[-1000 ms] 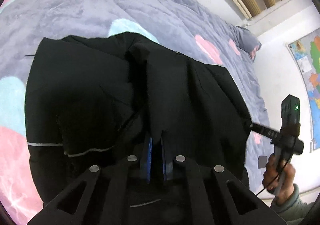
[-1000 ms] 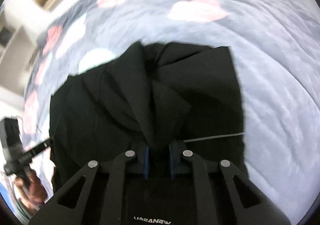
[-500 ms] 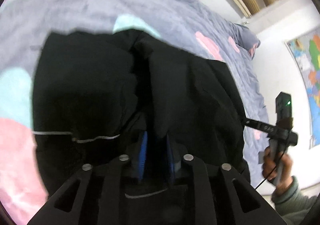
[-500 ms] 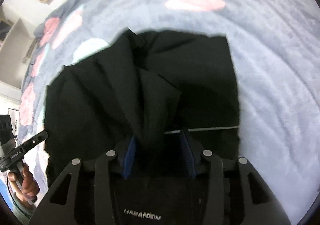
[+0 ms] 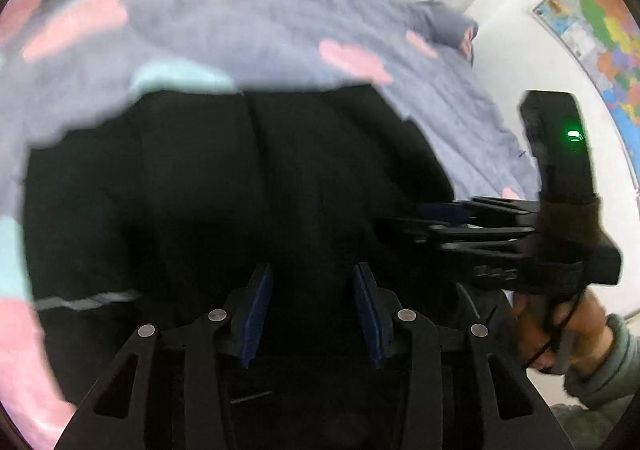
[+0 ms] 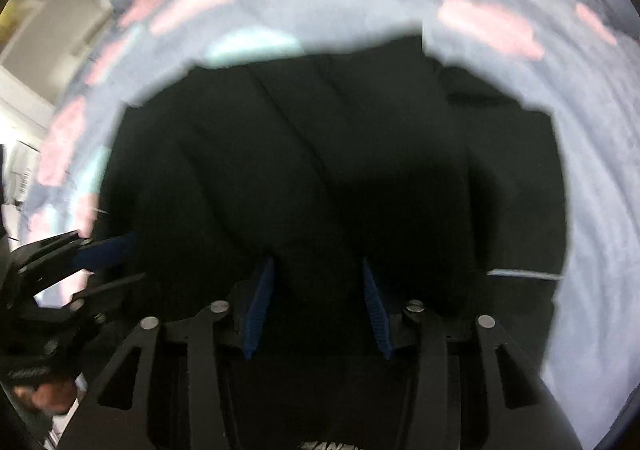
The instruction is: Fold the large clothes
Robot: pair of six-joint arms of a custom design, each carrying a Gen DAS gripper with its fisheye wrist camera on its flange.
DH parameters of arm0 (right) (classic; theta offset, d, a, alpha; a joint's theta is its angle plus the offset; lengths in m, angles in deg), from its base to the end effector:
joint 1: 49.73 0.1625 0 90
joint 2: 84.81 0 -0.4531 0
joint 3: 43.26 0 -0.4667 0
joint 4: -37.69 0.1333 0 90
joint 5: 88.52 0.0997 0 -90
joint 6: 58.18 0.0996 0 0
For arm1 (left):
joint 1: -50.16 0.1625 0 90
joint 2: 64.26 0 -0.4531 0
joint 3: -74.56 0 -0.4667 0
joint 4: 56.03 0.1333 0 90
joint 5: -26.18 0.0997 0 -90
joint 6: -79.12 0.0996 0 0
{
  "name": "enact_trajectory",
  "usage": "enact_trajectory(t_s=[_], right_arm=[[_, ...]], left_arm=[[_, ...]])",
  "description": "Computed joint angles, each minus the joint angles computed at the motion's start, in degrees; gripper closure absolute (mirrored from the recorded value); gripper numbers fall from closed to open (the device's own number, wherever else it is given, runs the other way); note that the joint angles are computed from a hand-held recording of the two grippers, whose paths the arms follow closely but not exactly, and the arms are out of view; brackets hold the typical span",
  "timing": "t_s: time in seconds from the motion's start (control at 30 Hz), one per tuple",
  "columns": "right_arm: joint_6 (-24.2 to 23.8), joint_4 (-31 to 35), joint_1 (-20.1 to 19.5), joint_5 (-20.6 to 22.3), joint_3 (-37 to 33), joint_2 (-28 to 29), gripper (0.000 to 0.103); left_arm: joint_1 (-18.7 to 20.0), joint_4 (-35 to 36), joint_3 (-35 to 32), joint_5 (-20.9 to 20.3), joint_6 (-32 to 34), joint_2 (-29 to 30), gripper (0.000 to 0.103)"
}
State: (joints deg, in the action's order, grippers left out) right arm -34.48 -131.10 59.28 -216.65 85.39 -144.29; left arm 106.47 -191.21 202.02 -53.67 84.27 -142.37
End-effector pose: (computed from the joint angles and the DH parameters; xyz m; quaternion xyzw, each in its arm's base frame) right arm 0.2332 -0.4564 0.0560 -0.0659 -0.9399 0.1923 0.2743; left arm -0.1461 -0.4911 0.1468 0.3340 0.9377 0.0133 0.0946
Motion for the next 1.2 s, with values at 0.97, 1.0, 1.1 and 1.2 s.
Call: enact_trajectory(t_s=[0.97, 1.0, 1.1, 1.2], right_arm=[[-2.8, -26.3, 2.9, -7.2, 7.6, 9.4, 0.023], [-3.0, -28.5, 3.4, -7.6, 7.6, 10.7, 0.022], [-6.9, -39.3, 4.3, -9.9, 7.7, 15.3, 0.022], [-8.1, -43.7, 5.1, -10.8, 8.1, 17.2, 0.023]], left_arm=[[8.1, -5.0, 4.8, -7.6, -2.8, -1.5, 0.067], [7.9, -5.8, 5.4, -7.4, -1.9, -1.9, 0.067], [7.2, -9.0, 7.0, -6.8, 1.2, -2.3, 0.067], [7.6, -12.5, 8.5, -7.8, 2.9, -2.8, 0.067]])
